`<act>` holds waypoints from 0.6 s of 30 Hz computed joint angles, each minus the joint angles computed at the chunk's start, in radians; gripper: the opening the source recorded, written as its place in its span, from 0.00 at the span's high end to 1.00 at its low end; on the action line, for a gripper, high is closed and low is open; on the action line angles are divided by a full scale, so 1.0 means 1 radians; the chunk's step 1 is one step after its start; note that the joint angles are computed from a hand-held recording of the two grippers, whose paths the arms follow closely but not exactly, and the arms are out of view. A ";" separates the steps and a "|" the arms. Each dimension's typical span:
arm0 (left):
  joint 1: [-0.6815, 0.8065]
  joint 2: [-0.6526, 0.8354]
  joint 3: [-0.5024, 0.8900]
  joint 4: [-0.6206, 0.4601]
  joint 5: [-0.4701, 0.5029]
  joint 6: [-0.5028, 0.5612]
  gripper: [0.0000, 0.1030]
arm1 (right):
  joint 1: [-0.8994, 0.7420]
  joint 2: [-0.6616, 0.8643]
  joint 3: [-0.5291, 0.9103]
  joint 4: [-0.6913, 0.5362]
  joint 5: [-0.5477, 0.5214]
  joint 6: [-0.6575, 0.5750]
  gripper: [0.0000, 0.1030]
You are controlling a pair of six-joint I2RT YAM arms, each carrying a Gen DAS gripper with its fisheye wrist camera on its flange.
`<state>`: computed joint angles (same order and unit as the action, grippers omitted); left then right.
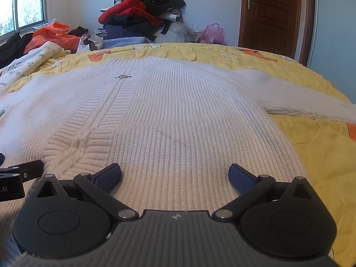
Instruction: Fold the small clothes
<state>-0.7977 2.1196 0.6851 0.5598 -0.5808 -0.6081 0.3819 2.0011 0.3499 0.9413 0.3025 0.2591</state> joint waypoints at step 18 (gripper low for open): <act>-0.015 0.013 0.043 -0.065 -0.034 -0.019 0.00 | 0.003 0.004 0.000 0.004 0.004 0.002 0.00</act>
<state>-0.8127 2.1322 0.7279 0.4947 -0.6146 -0.6274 0.3846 2.0052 0.3498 0.9457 0.3070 0.2612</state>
